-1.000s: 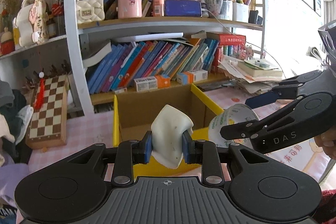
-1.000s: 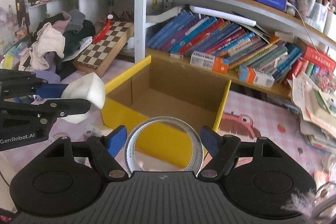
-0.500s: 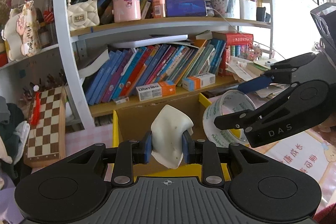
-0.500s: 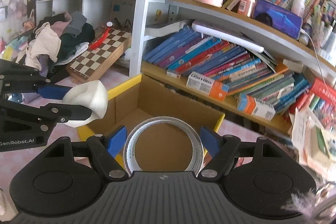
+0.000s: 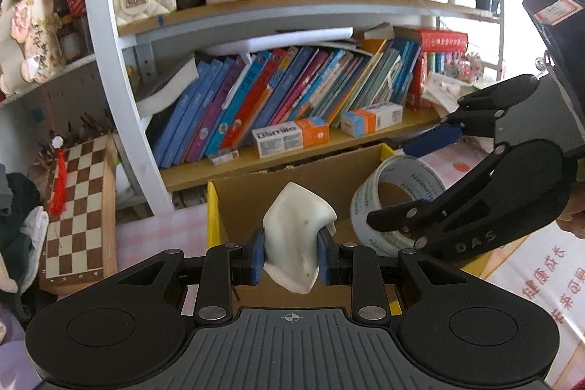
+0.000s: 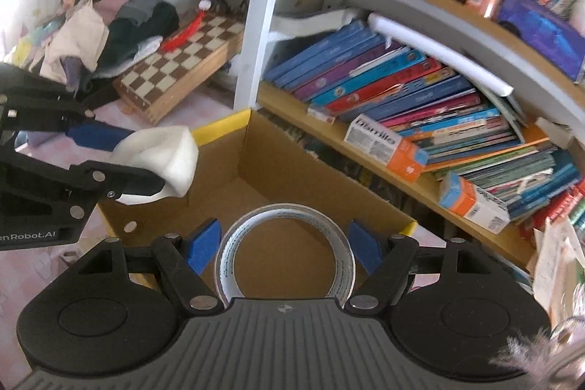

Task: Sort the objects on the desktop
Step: 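Lift the sponge with the left gripper while the right gripper carries the tape over the yellow box, then open both grippers to drop the tape and sponge into the yellow box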

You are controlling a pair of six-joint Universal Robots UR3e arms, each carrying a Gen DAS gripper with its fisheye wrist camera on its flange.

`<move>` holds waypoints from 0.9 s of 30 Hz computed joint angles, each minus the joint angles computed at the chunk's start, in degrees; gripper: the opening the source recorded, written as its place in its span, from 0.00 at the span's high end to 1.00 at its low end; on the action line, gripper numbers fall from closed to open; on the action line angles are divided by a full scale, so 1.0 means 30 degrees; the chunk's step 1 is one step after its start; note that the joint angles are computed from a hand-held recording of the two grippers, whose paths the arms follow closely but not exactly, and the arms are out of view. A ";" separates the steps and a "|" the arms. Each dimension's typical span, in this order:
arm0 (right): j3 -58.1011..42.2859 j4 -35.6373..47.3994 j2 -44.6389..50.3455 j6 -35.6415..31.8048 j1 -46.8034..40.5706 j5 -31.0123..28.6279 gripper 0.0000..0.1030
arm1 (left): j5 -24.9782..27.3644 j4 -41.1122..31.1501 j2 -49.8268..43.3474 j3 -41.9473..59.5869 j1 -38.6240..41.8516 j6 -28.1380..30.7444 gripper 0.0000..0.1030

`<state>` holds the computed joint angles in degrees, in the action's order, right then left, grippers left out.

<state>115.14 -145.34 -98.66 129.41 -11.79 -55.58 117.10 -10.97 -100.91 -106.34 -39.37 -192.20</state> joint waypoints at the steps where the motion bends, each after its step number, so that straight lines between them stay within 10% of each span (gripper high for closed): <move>1: -0.0355 -0.0152 0.0579 -0.0026 0.0308 -0.0270 0.27 | -0.0122 -0.0076 -0.0117 0.0102 0.0170 0.0040 0.74; 27: -0.8731 0.1153 1.0139 -0.3158 0.4085 -0.4179 0.27 | -0.3562 -0.3691 -0.4404 0.4610 0.3227 0.1099 0.74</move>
